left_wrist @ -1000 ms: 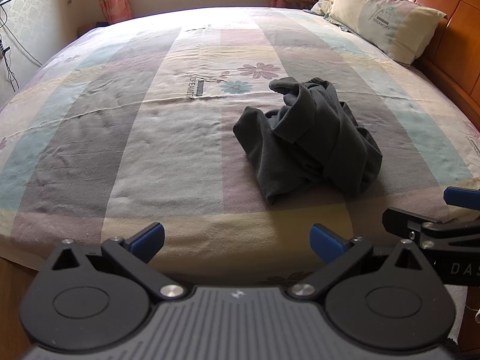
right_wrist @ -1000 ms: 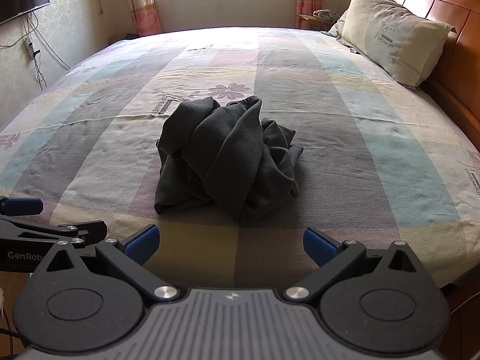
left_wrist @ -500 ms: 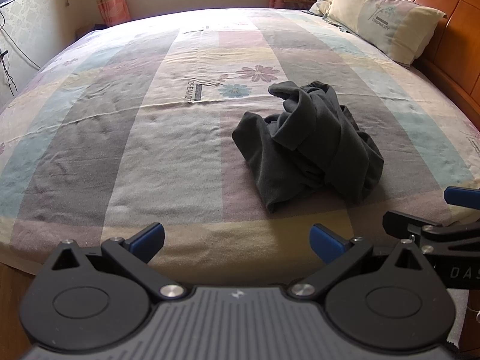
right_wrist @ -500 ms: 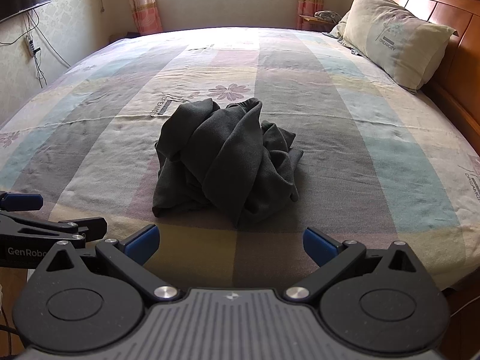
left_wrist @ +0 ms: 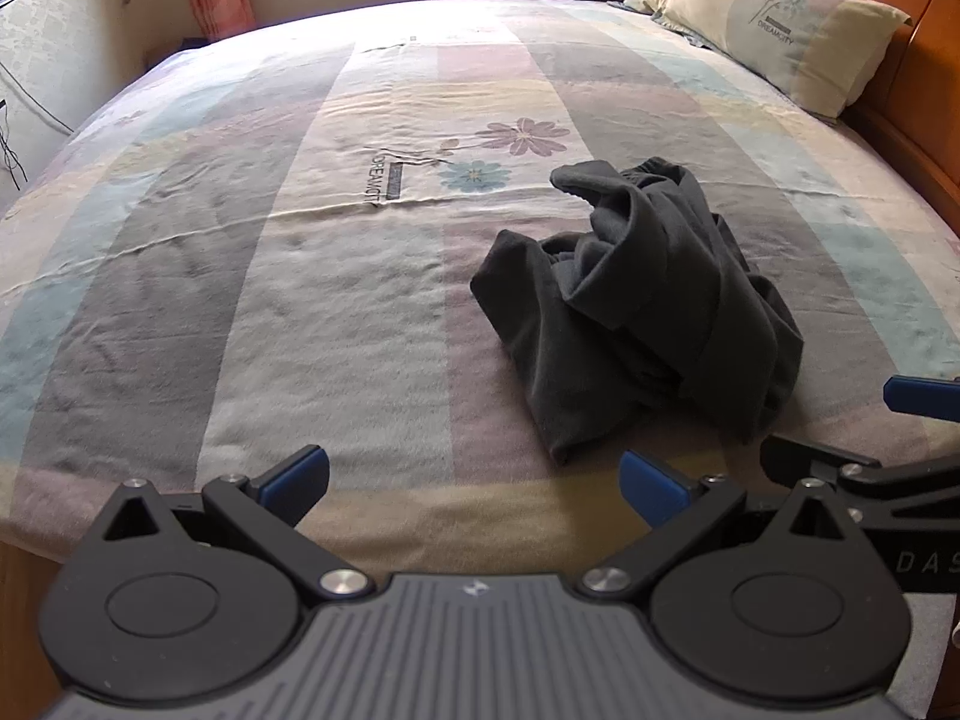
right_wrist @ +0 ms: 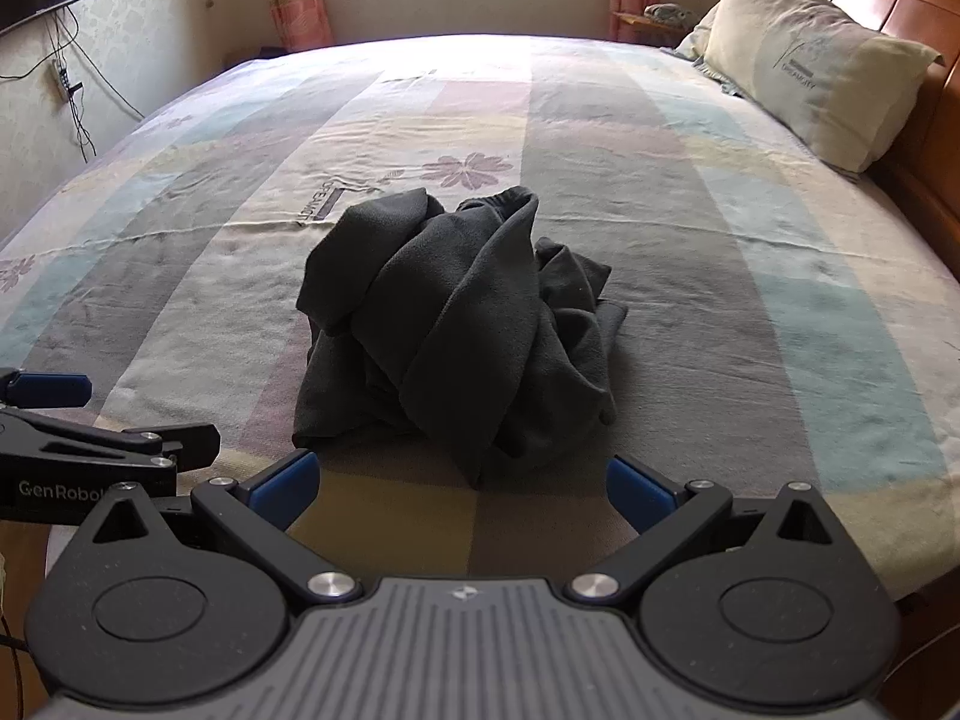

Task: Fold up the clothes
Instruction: 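Move both grippers down onto the crumpled grey sweatshirt heap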

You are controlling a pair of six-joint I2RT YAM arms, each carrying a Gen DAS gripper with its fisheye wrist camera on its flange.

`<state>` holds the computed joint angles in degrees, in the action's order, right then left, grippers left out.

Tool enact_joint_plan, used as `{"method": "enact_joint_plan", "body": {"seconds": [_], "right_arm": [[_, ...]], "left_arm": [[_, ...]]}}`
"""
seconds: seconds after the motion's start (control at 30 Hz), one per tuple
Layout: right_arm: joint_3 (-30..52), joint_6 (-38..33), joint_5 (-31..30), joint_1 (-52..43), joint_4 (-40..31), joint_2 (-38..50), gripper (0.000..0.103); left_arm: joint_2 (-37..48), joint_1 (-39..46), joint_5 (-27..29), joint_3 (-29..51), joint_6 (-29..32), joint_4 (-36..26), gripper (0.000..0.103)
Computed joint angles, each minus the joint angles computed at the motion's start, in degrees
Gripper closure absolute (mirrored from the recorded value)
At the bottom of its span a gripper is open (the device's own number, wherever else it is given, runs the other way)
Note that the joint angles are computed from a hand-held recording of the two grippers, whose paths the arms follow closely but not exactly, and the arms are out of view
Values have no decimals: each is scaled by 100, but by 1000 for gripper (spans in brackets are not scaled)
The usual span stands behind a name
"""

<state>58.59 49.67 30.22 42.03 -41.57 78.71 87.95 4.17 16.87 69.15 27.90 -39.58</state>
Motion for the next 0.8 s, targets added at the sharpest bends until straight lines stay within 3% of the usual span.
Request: {"method": "enact_joint_plan", "body": {"seconds": [0.53, 0.8], "right_arm": [[250, -919, -810, -1271, 487, 525, 0], [175, -1002, -992, -1723, 497, 373, 0]], "left_arm": [[1430, -660, -286, 1314, -407, -244, 1], [2124, -896, -204, 2121, -401, -437, 1]]}}
